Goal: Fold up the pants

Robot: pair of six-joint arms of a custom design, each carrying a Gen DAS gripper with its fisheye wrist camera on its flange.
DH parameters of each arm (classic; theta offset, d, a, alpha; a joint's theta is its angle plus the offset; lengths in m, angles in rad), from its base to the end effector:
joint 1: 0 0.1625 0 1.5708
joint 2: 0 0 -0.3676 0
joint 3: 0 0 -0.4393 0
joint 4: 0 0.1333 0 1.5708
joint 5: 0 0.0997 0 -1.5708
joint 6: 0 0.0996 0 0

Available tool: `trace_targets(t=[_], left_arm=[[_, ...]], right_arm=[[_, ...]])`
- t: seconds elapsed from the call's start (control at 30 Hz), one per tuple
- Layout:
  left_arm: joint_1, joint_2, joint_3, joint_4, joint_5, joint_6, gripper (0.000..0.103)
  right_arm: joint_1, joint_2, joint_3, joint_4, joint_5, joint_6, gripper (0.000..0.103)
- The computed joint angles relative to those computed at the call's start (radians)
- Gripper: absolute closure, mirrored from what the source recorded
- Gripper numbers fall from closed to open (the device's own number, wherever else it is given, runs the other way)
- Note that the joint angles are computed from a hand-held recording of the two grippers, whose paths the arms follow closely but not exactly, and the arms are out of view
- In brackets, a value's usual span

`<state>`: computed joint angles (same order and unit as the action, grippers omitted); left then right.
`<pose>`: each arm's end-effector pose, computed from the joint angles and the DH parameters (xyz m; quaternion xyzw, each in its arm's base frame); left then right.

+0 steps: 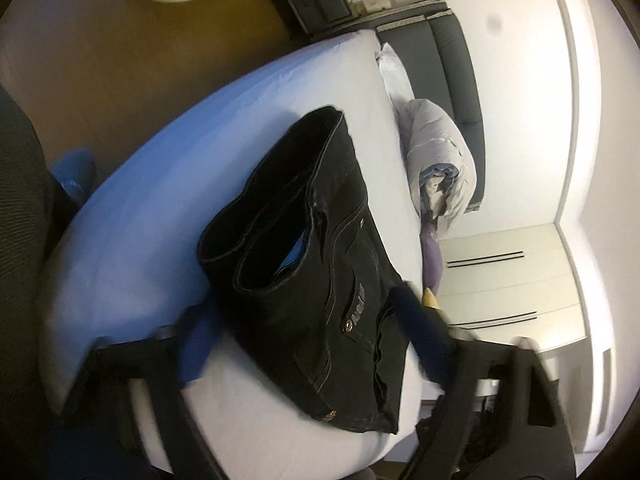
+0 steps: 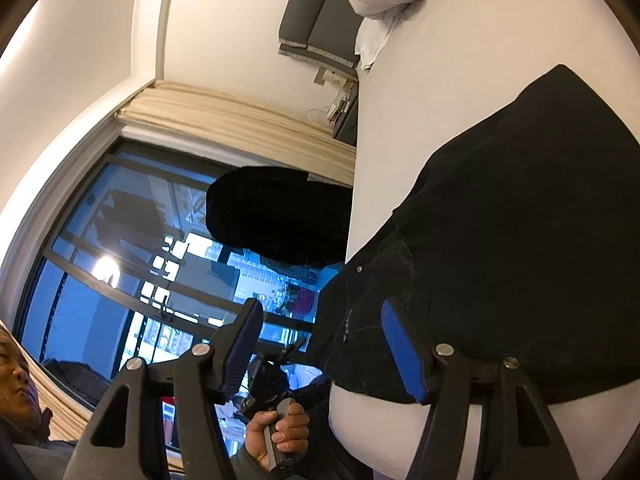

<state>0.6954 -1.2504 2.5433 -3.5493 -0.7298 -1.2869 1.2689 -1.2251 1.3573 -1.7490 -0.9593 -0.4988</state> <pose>-0.1400 -0.3871 0.1007 0.3100 -0.8136 0.4836 0.0900 -0.0154 -0.6900 0.3736 -0.1006 0.9481 -0.1375 0.2686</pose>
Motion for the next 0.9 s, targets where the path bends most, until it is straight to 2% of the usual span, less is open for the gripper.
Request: trace_targets(t=[0.03, 0.1, 0.23, 0.47, 0.5, 0.6, 0.63, 0.73, 0.9], left_arm=[[0.010, -0.009, 0.006, -0.001, -0.019, 0.002, 0.060], [0.048, 0.005, 0.001, -0.052, -0.091, 0.023, 0.076], [0.080, 0.024, -0.022, -0.058, -0.117, 0.050, 0.086], [0.077, -0.032, -0.050, 0.048, -0.095, 0.098, 0.090], [0.073, -0.045, -0.059, 0.079, -0.087, 0.113, 0.090], [0.055, -0.072, -0.089, 0.157, -0.068, 0.136, 0.090], [0.050, -0.078, -0.101, 0.182, -0.061, 0.144, 0.090], [0.030, -0.096, -0.144, 0.274, -0.038, 0.162, 0.090], [-0.002, -0.052, -0.296, 0.408, -0.002, 0.296, 0.090]], right_arm=[[0.000, -0.004, 0.001, -0.001, -0.005, 0.004, 0.037], [0.005, 0.010, -0.017, 0.001, -0.024, 0.008, 0.037], [0.036, 0.065, -0.075, 0.005, -0.117, 0.040, 0.037], [0.104, 0.231, -0.261, 0.099, -0.240, 0.064, 0.037], [0.113, 0.260, -0.295, 0.121, -0.268, 0.069, 0.037], [0.134, 0.354, -0.392, 0.178, -0.423, 0.128, 0.033], [0.130, 0.372, -0.408, 0.192, -0.439, 0.139, 0.034], [0.110, 0.375, -0.398, 0.172, -0.397, 0.137, 0.044], [0.106, 0.313, -0.289, 0.074, -0.407, 0.067, 0.053]])
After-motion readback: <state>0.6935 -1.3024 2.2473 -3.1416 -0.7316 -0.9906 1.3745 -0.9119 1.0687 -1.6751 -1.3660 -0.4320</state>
